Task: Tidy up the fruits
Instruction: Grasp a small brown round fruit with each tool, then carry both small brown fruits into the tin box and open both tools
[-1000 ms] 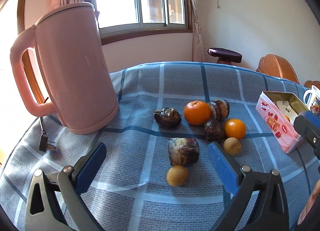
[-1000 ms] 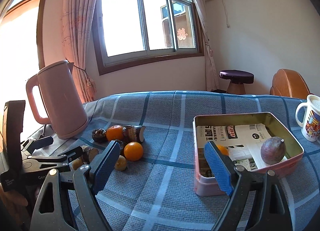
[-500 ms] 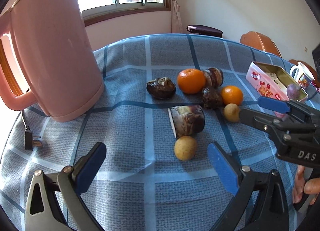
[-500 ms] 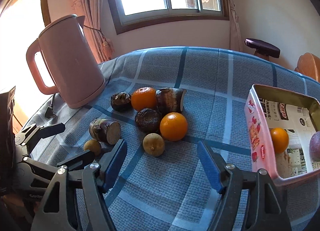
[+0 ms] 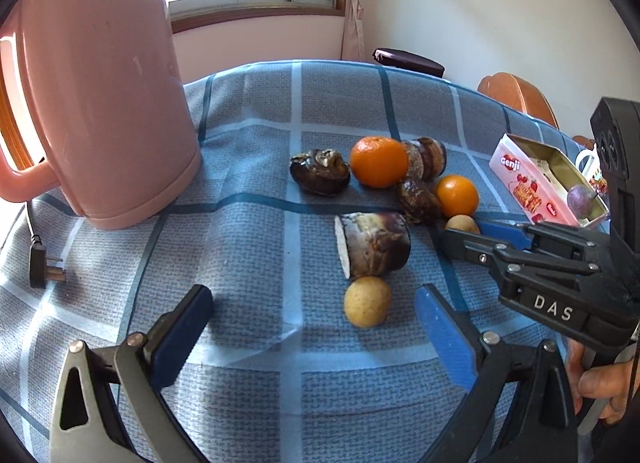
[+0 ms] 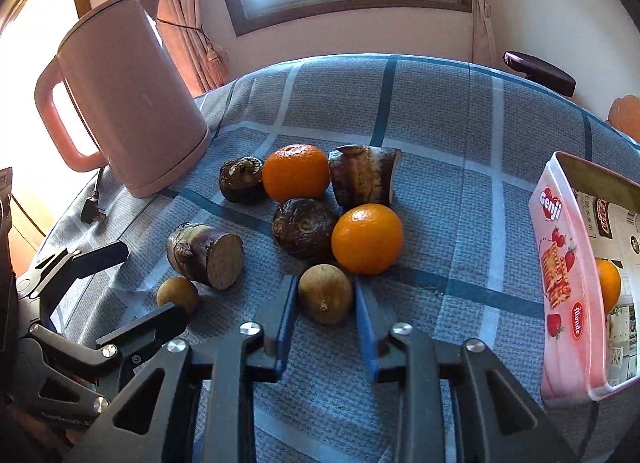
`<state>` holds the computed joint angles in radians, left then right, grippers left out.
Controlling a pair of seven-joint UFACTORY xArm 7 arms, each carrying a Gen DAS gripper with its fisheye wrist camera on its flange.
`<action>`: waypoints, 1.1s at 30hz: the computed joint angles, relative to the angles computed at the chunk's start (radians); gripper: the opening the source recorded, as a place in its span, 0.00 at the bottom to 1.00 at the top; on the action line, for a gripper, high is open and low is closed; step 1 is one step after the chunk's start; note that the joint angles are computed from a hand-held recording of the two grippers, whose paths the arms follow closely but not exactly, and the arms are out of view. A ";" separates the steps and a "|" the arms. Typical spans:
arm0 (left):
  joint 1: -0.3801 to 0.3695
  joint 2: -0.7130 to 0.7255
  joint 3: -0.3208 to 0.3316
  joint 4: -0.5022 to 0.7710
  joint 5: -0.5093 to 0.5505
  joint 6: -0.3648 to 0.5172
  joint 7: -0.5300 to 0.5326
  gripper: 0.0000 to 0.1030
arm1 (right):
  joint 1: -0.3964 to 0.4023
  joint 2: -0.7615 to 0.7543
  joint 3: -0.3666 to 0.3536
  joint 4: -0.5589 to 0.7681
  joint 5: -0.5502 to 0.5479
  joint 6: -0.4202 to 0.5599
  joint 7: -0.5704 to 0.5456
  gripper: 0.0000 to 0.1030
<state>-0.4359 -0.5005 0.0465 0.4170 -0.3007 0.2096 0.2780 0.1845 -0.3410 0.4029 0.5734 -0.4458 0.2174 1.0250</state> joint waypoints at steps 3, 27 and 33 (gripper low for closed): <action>0.009 0.008 -0.024 0.001 0.019 -0.007 -0.008 0.99 | 0.023 -0.030 -0.016 -0.025 0.021 0.005 -0.018 0.28; -0.089 0.038 0.056 0.038 -0.098 0.029 0.082 0.26 | -0.043 -0.243 0.042 -0.183 0.183 -0.100 -0.086 0.28; -0.140 -0.012 0.093 0.003 -0.183 -0.043 0.166 0.25 | -0.094 -0.299 0.093 -0.196 0.179 -0.122 -0.062 0.28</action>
<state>-0.5755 -0.5120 0.1398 0.4197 -0.4839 0.1671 0.4442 0.0901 -0.6400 0.4956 0.3773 -0.2671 0.0950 0.9629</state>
